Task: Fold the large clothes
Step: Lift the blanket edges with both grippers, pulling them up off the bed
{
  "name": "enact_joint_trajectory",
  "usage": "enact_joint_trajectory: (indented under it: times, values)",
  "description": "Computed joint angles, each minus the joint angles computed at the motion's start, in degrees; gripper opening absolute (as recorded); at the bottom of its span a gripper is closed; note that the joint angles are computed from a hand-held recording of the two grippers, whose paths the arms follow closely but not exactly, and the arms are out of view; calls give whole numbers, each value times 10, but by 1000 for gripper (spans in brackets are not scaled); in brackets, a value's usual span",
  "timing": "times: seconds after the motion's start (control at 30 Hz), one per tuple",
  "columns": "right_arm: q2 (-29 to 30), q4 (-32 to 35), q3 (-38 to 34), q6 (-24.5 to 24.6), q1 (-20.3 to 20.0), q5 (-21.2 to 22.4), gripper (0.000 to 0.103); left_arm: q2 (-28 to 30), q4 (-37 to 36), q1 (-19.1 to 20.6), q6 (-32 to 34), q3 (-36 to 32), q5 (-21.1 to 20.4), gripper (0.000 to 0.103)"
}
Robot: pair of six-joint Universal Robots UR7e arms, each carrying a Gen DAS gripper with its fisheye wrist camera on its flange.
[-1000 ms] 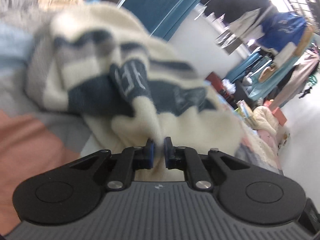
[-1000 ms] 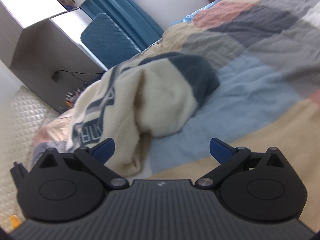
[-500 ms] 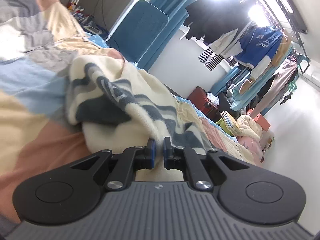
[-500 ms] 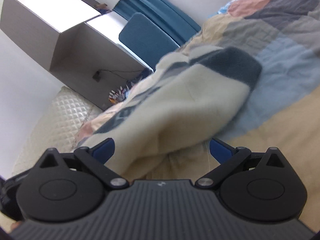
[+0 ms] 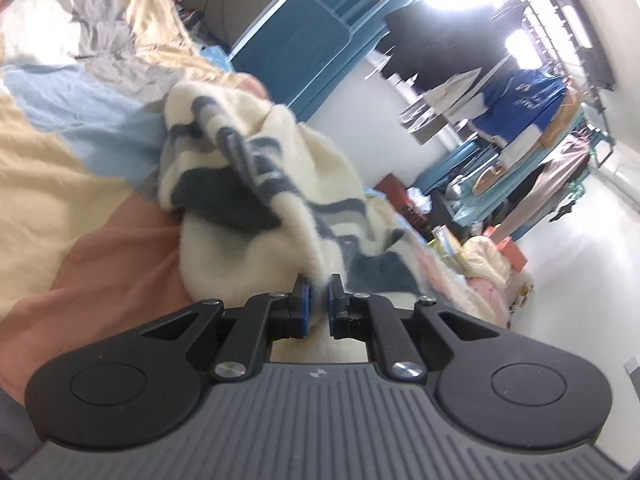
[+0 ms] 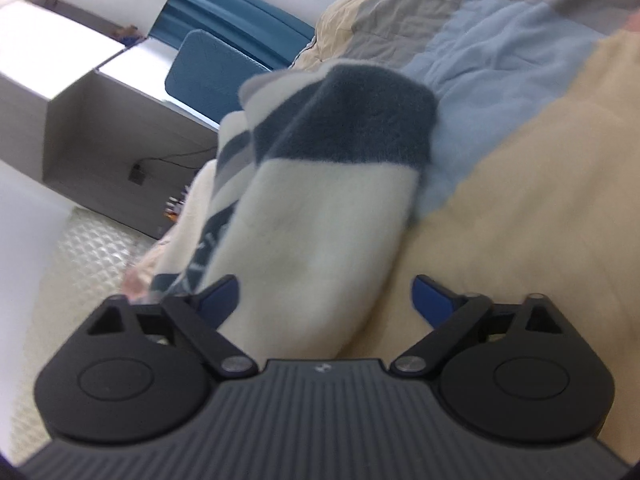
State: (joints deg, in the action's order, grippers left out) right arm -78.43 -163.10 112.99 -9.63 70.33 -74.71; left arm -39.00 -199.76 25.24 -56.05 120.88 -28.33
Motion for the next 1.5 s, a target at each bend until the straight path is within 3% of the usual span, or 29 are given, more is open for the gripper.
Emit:
enact_joint_trajectory:
  times: [0.07,0.13,0.17,0.2,0.27,0.43,0.6,0.73,0.8,0.9,0.97,1.07,1.13,1.23,1.3,1.37,1.5]
  values:
    - [15,-33,3,13,-4,14,77,0,5,9,-16,3,-6,10]
    - [31,-56,2,-4,-4,27,71,-1,16,15,-35,7,-4,10]
    - [33,-55,1,-18,0,22,58,-2,22,17,-43,8,-3,10]
    - [34,-44,-2,-32,3,22,35,-3,23,18,-47,9,0,10]
    - [29,-30,-6,-25,5,19,14,-5,29,18,-45,8,1,10]
    - [-11,-75,23,-39,1,51,12,-4,54,3,-13,-2,16,10]
    - [-69,-90,48,-82,3,51,11,-27,153,-29,-82,5,29,7]
    - [-120,-88,68,-116,-1,42,11,-30,125,-74,-59,17,53,4]
    - [-145,-80,76,-127,-8,44,11,-43,178,-89,-93,18,61,4]
    - [-160,-88,85,-129,-6,13,11,-53,246,-96,-138,18,54,4]
    - [-155,-101,90,-114,-5,-22,11,-57,285,-90,-173,18,42,4]
    - [-133,-99,78,-91,-6,-85,11,-56,270,-68,-176,26,12,5]
    - [-119,-71,62,-65,-10,-113,11,-60,307,-55,-231,28,14,5]
    - [-119,-45,56,-33,-21,-108,11,-68,280,-32,-283,48,4,16]
    - [-121,-49,60,-40,-21,-107,12,-69,246,-18,-313,63,6,35]
    - [-124,-53,63,-42,-18,-106,12,-68,216,-3,-329,73,11,43]
    - [-126,-53,65,-20,-20,-101,12,-47,122,38,-279,68,-15,45]
